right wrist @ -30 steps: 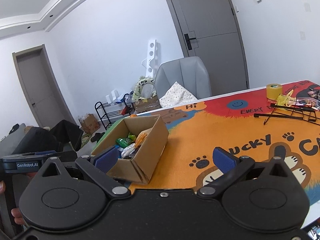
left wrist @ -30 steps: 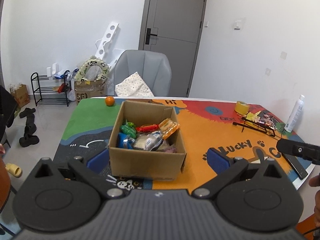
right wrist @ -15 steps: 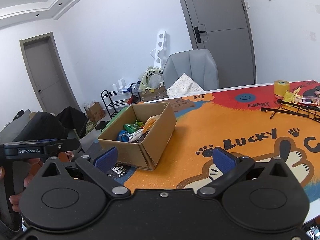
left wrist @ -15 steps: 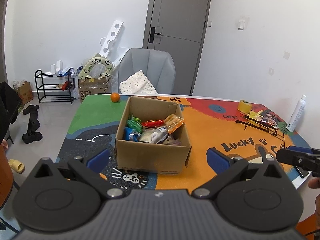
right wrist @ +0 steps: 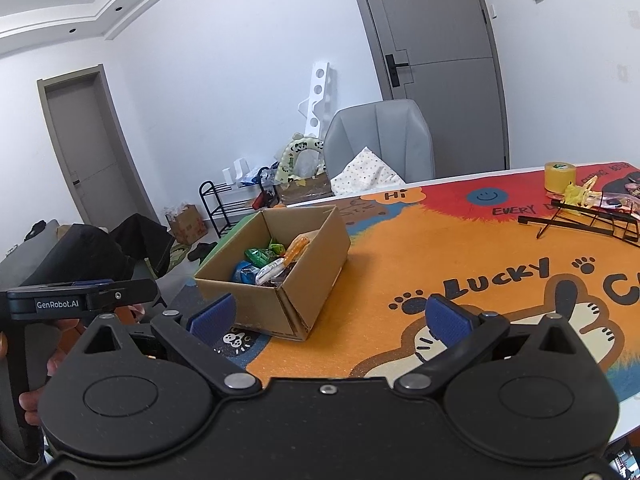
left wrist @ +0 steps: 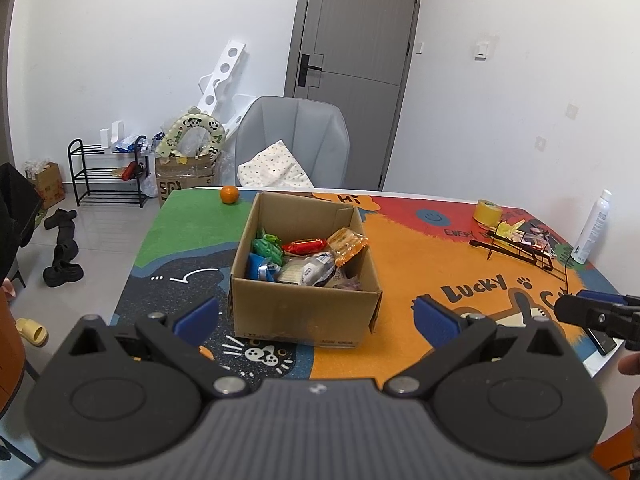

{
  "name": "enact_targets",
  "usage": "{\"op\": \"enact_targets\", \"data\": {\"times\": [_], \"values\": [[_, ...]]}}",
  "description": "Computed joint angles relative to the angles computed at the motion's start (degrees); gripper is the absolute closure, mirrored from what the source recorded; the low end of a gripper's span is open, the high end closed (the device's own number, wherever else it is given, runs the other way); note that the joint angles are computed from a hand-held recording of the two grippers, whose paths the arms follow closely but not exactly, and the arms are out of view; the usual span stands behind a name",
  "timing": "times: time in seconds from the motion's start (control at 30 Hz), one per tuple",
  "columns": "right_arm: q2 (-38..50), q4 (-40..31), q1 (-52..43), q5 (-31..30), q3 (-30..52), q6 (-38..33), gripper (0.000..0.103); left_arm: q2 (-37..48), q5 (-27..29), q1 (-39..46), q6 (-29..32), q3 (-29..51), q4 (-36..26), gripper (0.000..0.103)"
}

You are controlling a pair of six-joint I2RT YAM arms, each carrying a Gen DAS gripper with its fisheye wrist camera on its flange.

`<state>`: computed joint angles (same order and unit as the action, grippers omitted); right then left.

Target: Organize snacks

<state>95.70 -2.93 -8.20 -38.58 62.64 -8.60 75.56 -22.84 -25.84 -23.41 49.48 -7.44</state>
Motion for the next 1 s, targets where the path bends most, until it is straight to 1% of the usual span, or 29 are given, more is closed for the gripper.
{"op": "enact_targets", "data": {"times": [1.0], "values": [[-1.6,-0.4,-0.7,0.1,-0.7,-0.5,0.0,-1.3,-0.4,-0.8,0.9,-0.1,-0.8,0.0]]}}
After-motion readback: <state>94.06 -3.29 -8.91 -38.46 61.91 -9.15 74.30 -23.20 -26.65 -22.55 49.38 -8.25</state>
